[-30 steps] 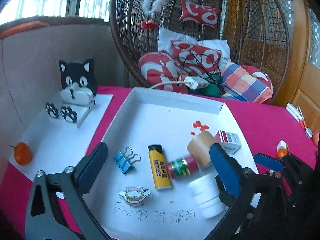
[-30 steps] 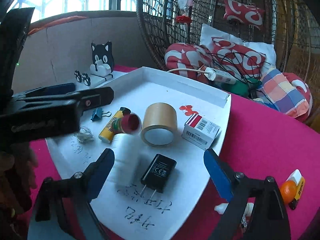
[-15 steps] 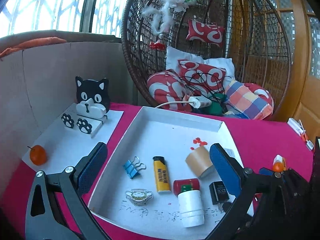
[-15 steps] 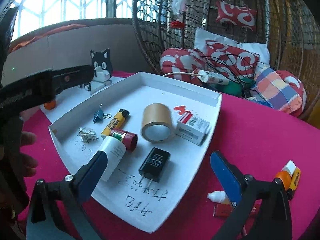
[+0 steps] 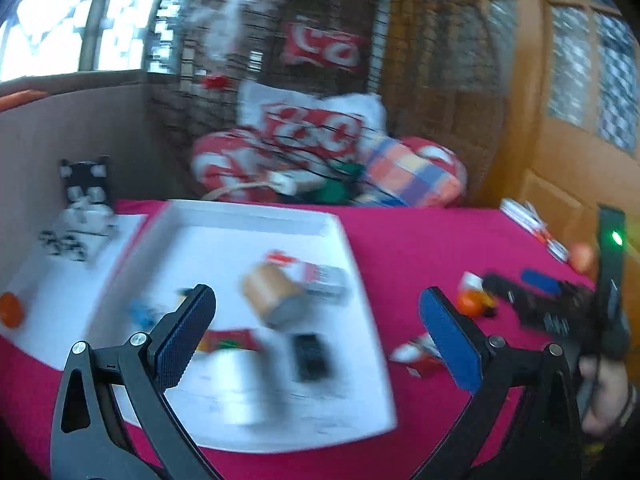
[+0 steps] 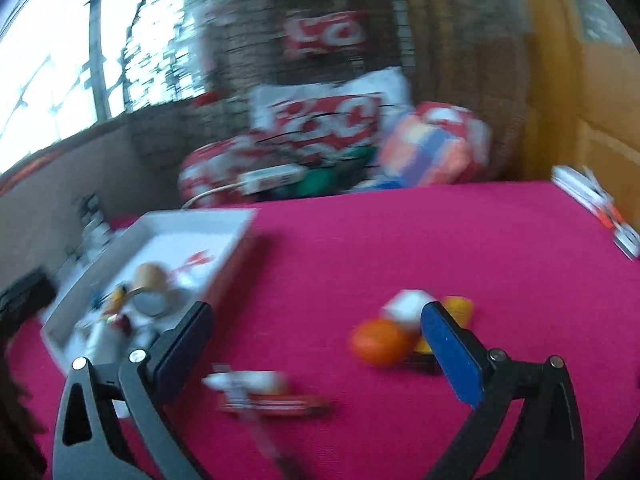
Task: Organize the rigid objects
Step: 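Return the left gripper to the table and grasp the black pen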
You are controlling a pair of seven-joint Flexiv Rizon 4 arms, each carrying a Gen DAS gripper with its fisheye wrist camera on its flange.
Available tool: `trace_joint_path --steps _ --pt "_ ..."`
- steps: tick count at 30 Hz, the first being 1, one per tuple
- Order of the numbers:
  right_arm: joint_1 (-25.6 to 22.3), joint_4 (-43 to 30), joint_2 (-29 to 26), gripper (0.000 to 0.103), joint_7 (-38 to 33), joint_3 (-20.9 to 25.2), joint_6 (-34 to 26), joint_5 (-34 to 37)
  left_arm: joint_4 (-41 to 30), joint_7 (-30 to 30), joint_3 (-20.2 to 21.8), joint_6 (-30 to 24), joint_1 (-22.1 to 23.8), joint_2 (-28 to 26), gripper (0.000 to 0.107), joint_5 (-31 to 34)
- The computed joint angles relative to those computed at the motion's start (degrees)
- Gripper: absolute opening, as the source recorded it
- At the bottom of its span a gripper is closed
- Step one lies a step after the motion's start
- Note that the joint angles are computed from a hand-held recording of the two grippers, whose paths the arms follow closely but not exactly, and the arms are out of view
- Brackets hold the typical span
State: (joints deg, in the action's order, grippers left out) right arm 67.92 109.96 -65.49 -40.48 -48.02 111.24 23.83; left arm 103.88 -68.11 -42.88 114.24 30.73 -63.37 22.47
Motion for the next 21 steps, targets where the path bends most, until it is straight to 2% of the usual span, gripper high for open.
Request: trace_joint_path --steps 4,6,7,9,10,12,14,16,19,21 --pt "-2.05 3.56 1.92 0.103 0.69 2.53 1.57 1.74 0.86 3.83 -1.85 -4.2 -1.0 -0.44 0.103 1.68" --pt "-1.67 5.08 1.99 0.103 0.55 2.43 0.95 2.28 1.93 6.76 -4.89 -9.95 0.14 -1.3 0.103 1.23" --pt "-1.28 5.79 1.63 0.103 0.83 2.06 0.62 2.68 2.67 8.37 -7.39 -14.85 1.34 -2.29 0.103 0.42" --pt "-1.33 7.03 1.57 0.103 1.6 2.2 0.82 3.09 3.58 9.76 -8.84 -19.57 1.15 -2.83 0.103 -2.11" --pt "-1.71 7.48 1.71 0.103 2.05 2.63 1.18 3.27 3.78 9.29 -7.24 -19.8 -0.94 -1.62 0.103 -3.38" --pt "-2.43 7.99 2.13 0.103 2.78 3.5 1.9 3.58 3.63 7.59 -1.48 -17.57 -6.94 1.91 0.102 -5.65" --pt "-3.25 8.51 2.43 0.103 2.97 4.5 3.32 4.01 3.53 7.12 1.01 -17.72 -10.16 3.3 0.102 -8.33" --pt "-3.84 8.67 2.62 0.103 2.59 5.29 4.35 4.5 3.02 6.93 1.51 -19.41 -11.95 3.47 0.1 -11.46" --pt "-5.1 8.84 3.42 0.103 1.35 7.24 6.73 5.54 1.19 6.03 6.4 -19.29 -17.45 5.0 0.089 -15.68" --pt "-5.92 8.65 3.89 0.103 -0.22 8.39 7.96 6.27 -0.35 6.03 8.67 -20.76 -20.2 5.16 0.075 -18.58"
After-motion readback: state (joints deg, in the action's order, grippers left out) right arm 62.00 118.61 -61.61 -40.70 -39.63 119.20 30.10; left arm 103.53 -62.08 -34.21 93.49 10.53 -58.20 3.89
